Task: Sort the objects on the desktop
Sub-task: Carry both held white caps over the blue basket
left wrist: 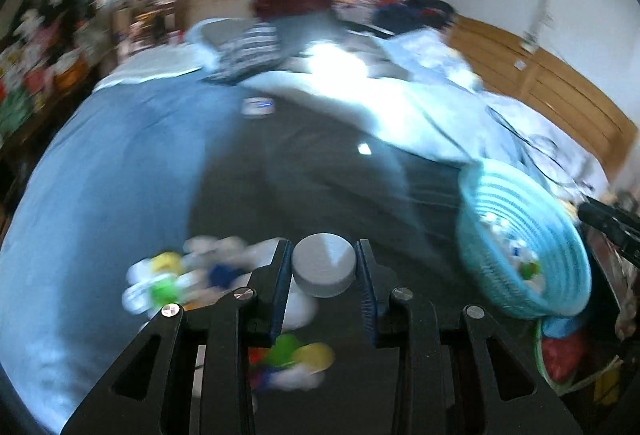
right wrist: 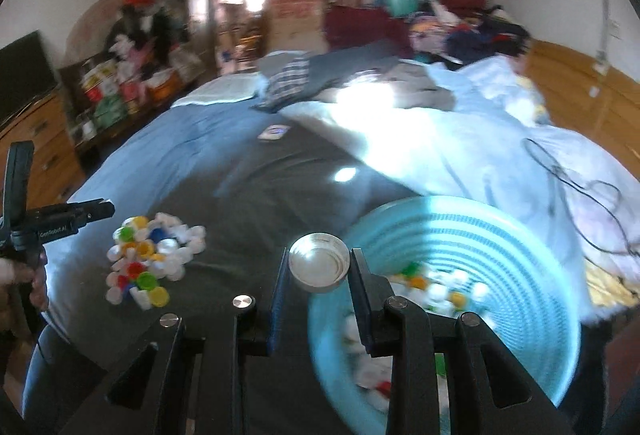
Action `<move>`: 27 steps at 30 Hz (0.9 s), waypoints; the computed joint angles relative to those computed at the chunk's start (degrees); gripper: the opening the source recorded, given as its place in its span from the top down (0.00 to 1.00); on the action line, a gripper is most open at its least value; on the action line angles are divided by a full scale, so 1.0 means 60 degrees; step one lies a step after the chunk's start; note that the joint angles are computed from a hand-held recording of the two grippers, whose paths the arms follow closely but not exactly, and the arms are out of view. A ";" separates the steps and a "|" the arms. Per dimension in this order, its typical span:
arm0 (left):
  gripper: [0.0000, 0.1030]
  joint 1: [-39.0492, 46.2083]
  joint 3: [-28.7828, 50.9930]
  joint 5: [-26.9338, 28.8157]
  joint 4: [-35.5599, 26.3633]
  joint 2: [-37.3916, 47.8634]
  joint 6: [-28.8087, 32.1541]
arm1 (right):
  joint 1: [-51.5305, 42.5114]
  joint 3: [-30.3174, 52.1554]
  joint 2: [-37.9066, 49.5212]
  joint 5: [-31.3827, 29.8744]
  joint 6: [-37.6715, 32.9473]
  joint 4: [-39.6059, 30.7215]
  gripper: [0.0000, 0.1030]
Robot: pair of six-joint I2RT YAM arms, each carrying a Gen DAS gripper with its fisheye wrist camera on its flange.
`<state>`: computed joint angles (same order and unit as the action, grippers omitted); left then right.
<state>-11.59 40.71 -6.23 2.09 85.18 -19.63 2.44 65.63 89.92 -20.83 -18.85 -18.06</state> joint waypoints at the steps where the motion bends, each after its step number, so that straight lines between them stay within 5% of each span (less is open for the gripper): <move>1: 0.74 -0.0366 0.0444 -0.0124 -0.0116 0.0329 0.0020 | -0.0185 0.0074 0.0010 -0.0024 0.0001 -0.0060 0.69; 13: 0.74 -0.3277 0.7167 -0.0996 -0.2879 0.4742 0.0521 | -0.2148 0.1131 0.0642 -0.0462 0.0072 -0.0487 0.69; 27: 0.74 -0.3929 0.9825 -0.1481 -0.4297 0.6314 0.0886 | -0.2931 0.1516 0.1173 -0.0854 0.0029 -0.0509 0.69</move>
